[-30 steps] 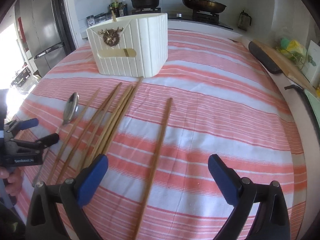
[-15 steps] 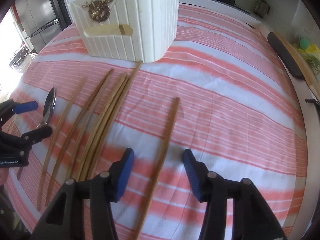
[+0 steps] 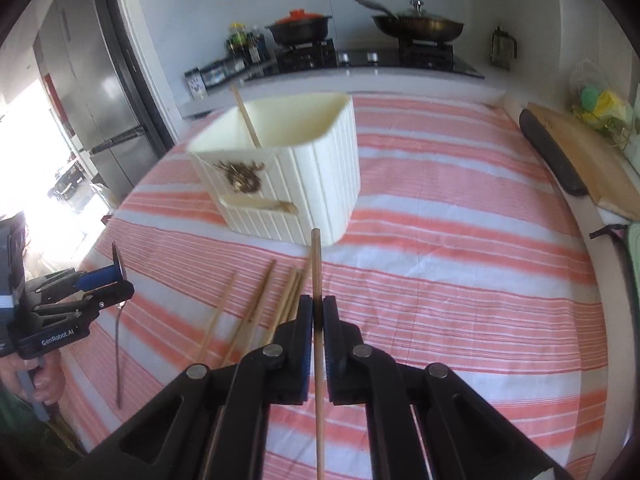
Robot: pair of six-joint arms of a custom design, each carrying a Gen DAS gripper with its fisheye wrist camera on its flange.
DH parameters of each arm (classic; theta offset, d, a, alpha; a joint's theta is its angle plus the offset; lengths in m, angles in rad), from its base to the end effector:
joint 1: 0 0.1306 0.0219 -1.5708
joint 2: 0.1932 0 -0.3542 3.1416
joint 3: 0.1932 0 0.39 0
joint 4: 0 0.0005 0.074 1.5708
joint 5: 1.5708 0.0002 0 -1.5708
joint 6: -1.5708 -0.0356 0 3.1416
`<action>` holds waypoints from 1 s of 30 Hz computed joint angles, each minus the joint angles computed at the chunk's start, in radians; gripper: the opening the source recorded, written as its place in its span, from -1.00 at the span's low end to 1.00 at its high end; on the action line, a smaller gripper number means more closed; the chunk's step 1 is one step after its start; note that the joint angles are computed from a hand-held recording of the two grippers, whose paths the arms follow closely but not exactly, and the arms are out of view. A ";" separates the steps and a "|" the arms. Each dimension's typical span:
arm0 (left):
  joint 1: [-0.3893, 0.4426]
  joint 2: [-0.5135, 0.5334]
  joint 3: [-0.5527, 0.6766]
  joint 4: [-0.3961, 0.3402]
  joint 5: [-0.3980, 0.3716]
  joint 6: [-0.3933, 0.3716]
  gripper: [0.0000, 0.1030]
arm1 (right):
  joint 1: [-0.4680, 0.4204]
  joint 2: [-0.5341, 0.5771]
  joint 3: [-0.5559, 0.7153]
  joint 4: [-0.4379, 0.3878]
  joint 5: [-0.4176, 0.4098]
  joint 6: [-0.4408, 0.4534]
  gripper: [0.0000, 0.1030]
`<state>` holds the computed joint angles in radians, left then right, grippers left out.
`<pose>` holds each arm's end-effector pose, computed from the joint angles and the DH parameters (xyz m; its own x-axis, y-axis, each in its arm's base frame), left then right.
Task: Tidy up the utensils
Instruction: 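Grasp the steel spoon with the left tool while the right tool grasps a chopstick, then lift and carry the spoon and chopstick over the cream holder with both tools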
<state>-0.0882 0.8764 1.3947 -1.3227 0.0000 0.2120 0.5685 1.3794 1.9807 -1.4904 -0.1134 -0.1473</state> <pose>0.2653 -0.0240 0.5553 -0.7201 -0.1475 -0.6780 -0.0649 0.9872 -0.1459 0.3461 0.2253 0.6204 -0.7346 -0.2963 -0.6104 -0.4925 0.8516 0.1794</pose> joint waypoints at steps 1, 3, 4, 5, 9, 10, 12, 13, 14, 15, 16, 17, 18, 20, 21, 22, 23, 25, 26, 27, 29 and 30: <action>0.000 -0.019 0.009 0.004 0.000 0.002 -0.21 | 0.015 -0.017 0.009 0.010 0.013 -0.003 -0.90; 0.012 -0.048 0.024 0.017 0.006 -0.005 -0.21 | 0.035 -0.055 0.015 0.032 0.032 -0.001 -0.90; 0.008 -0.054 0.034 0.028 -0.001 -0.002 -0.21 | 0.039 -0.070 0.019 0.041 0.040 0.005 -0.90; 0.002 -0.070 0.036 0.034 -0.007 0.003 -0.21 | 0.053 -0.088 0.018 0.054 0.054 0.007 -0.90; -0.012 -0.102 0.033 0.062 -0.020 0.022 -0.21 | 0.102 -0.163 -0.032 0.113 0.125 0.004 -0.90; -0.012 -0.106 0.031 0.068 -0.020 0.023 -0.21 | 0.101 -0.171 -0.039 0.128 0.135 0.007 -0.90; -0.007 -0.103 0.038 0.071 -0.014 0.022 -0.21 | 0.116 -0.180 -0.040 0.145 0.161 0.008 -0.90; -0.003 -0.100 0.046 0.069 -0.008 0.021 -0.21 | 0.121 -0.180 -0.038 0.152 0.172 0.006 -0.90; -0.004 -0.100 0.051 0.068 -0.006 0.022 -0.21 | 0.123 -0.182 -0.034 0.156 0.177 0.002 -0.90; -0.003 -0.099 0.055 0.070 -0.003 0.021 -0.21 | 0.122 -0.180 -0.029 0.161 0.177 -0.002 -0.90; -0.002 -0.098 0.060 0.069 0.000 0.019 -0.21 | 0.120 -0.177 -0.020 0.163 0.178 -0.005 -0.90; 0.002 -0.093 0.069 0.069 0.007 0.015 -0.21 | 0.120 -0.176 -0.013 0.165 0.181 -0.010 -0.90; 0.008 -0.089 0.079 0.067 0.015 0.011 -0.21 | 0.116 -0.171 -0.004 0.165 0.179 -0.012 -0.90; 0.025 -0.078 0.105 0.056 0.039 0.002 -0.21 | 0.097 -0.155 0.018 0.167 0.164 -0.012 -0.90; 0.037 -0.068 0.121 0.051 0.053 -0.003 -0.21 | 0.089 -0.143 0.036 0.167 0.158 -0.012 -0.90; 0.048 -0.057 0.138 0.048 0.069 -0.009 -0.21 | 0.080 -0.127 0.059 0.162 0.149 -0.009 -0.90; 0.062 -0.042 0.161 0.044 0.085 -0.016 -0.21 | 0.072 -0.110 0.087 0.157 0.140 -0.008 -0.90; 0.091 -0.004 0.222 0.037 0.120 -0.033 -0.21 | 0.054 -0.066 0.158 0.147 0.121 -0.008 -0.90; 0.106 0.019 0.258 0.035 0.138 -0.043 -0.21 | 0.046 -0.038 0.202 0.141 0.111 -0.008 -0.90; 0.118 0.045 0.298 0.034 0.151 -0.049 -0.21 | 0.038 -0.005 0.255 0.135 0.103 -0.007 -0.90; 0.141 0.106 0.388 0.033 0.177 -0.057 -0.21 | 0.030 0.076 0.389 0.111 0.098 0.004 -0.90; 0.149 0.139 0.436 0.035 0.185 -0.059 -0.20 | 0.030 0.123 0.468 0.094 0.099 0.010 -0.90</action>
<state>0.0609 1.0152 1.8303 -1.2875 0.1853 0.1526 0.5986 1.5028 2.4489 -1.3961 -0.0142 -0.1369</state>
